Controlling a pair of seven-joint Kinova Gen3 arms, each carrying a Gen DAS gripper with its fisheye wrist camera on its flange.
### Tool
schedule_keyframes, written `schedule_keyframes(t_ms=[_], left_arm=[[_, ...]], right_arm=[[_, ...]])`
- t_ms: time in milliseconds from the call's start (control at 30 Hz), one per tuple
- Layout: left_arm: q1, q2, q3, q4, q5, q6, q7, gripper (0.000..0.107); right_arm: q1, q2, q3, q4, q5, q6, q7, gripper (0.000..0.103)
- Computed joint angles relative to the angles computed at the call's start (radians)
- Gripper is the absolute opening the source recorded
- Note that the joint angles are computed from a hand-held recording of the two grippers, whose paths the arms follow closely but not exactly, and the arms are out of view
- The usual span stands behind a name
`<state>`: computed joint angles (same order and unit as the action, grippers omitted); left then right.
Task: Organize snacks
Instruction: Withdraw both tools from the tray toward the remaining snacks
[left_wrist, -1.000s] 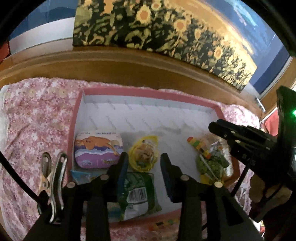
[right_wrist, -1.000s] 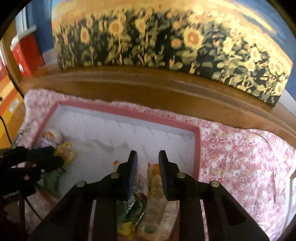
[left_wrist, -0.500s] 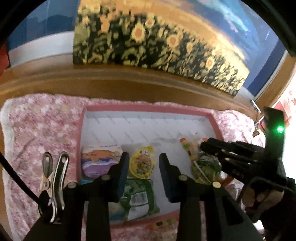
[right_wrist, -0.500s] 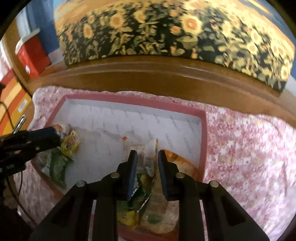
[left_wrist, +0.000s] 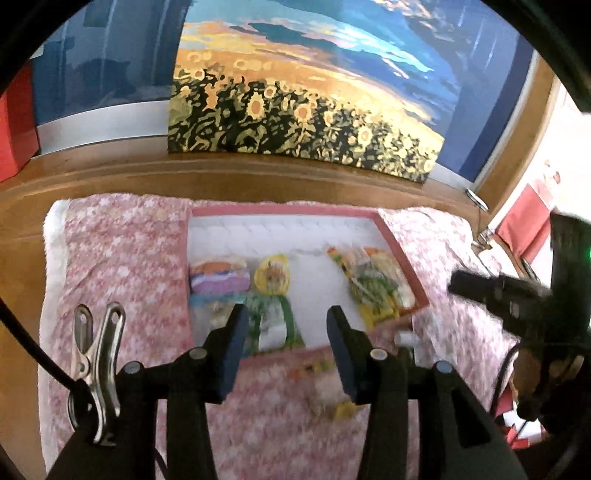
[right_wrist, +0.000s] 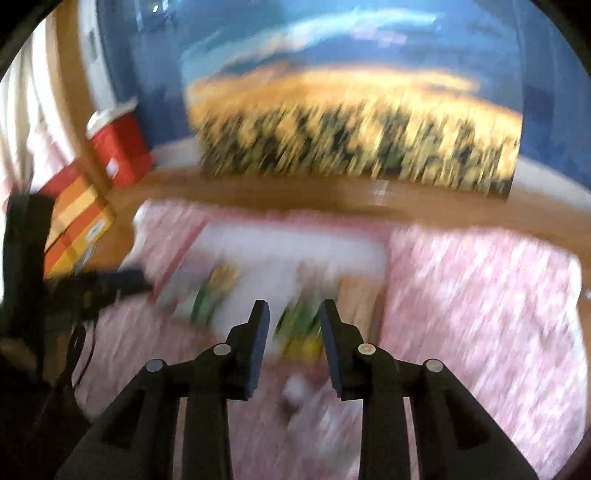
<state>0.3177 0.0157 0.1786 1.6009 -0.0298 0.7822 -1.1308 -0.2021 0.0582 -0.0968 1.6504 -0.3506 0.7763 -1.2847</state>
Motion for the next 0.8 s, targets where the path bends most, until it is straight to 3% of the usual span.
schedule_keyframes(t_ms=[167,267,500,567,667,800], left_arm=[[0.002,-0.053,0.006,0.094,0.034,0.023,-0.041,0.048],[0.007,-0.048,0.016,0.115,0.051,0.074,-0.048,0.048],[0.038,-0.041,0.039,0.144,0.089,0.100,-0.082,0.048],[0.049,-0.027,0.044,0.151,0.080,0.113,-0.065,0.047],[0.055,-0.047,0.040,0.176,0.081,0.085,-0.061,0.048],[0.041,-0.065,0.023,0.189,0.133,0.057,-0.099,0.048]], right_arm=[[0.005,-0.058,0.008,0.120,-0.032,0.091,0.014,0.030],[0.001,-0.035,0.011,0.167,-0.036,0.127,-0.006,0.030],[0.003,-0.076,0.016,0.264,-0.048,0.047,-0.063,0.030],[-0.004,-0.095,0.012,0.294,-0.050,0.003,-0.073,0.035],[-0.003,-0.136,0.027,0.369,-0.140,-0.070,-0.022,0.040],[0.018,-0.116,0.097,0.348,-0.275,0.003,0.084,0.046]])
